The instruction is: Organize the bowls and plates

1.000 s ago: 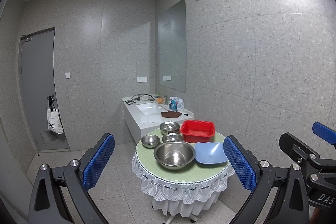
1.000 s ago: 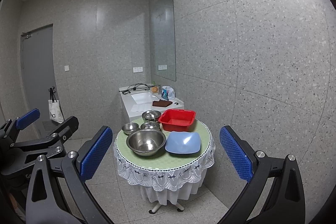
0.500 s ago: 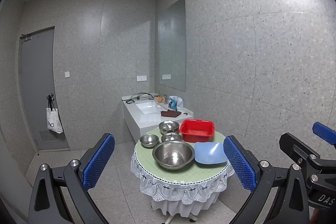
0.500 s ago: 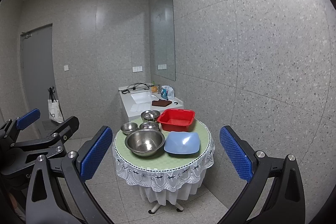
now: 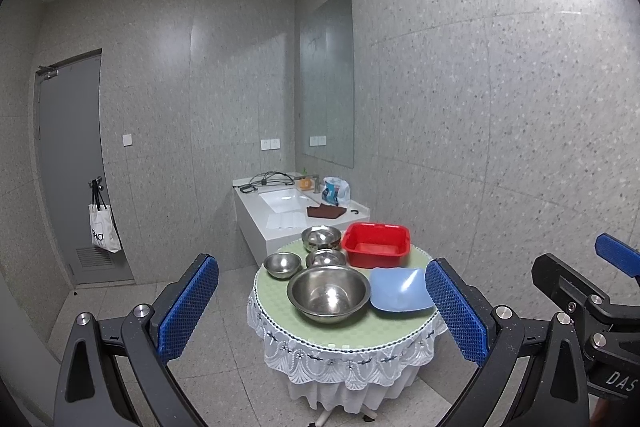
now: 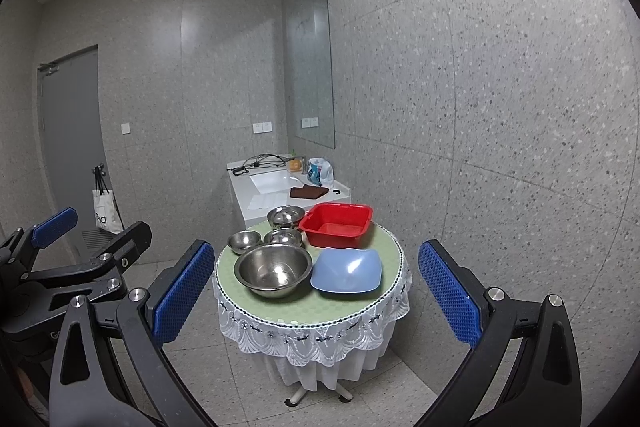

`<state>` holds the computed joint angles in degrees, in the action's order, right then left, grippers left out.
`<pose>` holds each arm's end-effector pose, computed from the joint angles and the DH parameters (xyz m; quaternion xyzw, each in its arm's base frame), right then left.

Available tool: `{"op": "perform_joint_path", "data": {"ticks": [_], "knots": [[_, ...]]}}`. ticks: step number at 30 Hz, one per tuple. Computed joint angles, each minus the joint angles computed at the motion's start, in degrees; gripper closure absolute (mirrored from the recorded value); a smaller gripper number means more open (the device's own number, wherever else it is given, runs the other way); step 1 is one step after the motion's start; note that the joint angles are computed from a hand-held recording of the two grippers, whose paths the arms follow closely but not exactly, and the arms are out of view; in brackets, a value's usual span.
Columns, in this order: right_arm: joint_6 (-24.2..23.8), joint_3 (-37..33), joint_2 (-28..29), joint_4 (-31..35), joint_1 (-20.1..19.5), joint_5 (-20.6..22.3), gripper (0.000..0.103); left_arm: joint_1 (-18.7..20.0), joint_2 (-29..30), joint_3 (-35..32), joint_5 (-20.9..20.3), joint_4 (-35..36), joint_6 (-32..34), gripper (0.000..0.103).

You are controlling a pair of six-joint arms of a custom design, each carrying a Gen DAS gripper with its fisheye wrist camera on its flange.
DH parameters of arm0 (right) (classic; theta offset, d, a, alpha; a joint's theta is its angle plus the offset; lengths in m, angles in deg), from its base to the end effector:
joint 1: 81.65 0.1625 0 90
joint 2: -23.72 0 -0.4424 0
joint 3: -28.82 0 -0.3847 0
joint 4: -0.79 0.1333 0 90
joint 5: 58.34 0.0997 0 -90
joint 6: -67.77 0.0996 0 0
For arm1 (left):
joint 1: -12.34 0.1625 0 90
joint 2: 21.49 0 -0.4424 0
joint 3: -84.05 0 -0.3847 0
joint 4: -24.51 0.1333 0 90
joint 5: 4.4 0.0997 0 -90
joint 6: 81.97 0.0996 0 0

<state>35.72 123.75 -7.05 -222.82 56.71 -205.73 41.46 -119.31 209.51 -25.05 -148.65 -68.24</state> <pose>0.5059 -0.3837 0.1171 0.2565 -0.7272 0.5506 0.3198 -0.2095 -0.3760 0.4846 0.2303 0.7395 -0.5524 0.3082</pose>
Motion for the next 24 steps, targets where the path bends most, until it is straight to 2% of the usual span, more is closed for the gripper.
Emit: {"op": "perform_joint_path", "data": {"ticks": [3,7,13,17,19,22,24], "knots": [[1.01,0.15,-0.27,0.55,-1.11,0.99,0.000,1.94,2.07,-1.33,-1.53,-1.09,1.42,0.001],[2.18,-0.69,-0.05,1.94,-2.96,2.29,0.000,6.38,4.77,-4.76,-6.56,-0.81,2.99,0.001],[4.57,-5.08,2.19,6.43,-7.03,3.03,0.000,16.43,11.60,-13.48,-14.83,-1.59,7.59,0.001],[5.39,-10.36,5.30,8.91,-10.15,2.64,0.000,24.99,19.07,-24.25,-21.73,3.32,8.90,0.001],[5.94,-15.21,7.90,11.29,-12.13,1.95,0.000,28.80,23.68,-31.10,-25.07,6.24,10.41,0.001],[7.00,-22.18,11.72,15.21,-14.58,1.31,0.000,34.09,31.50,-43.41,-29.12,13.21,12.77,0.001],[8.70,-27.98,14.96,19.66,-16.29,0.20,0.000,37.45,37.36,-53.83,-30.91,21.33,13.58,0.001]]}}
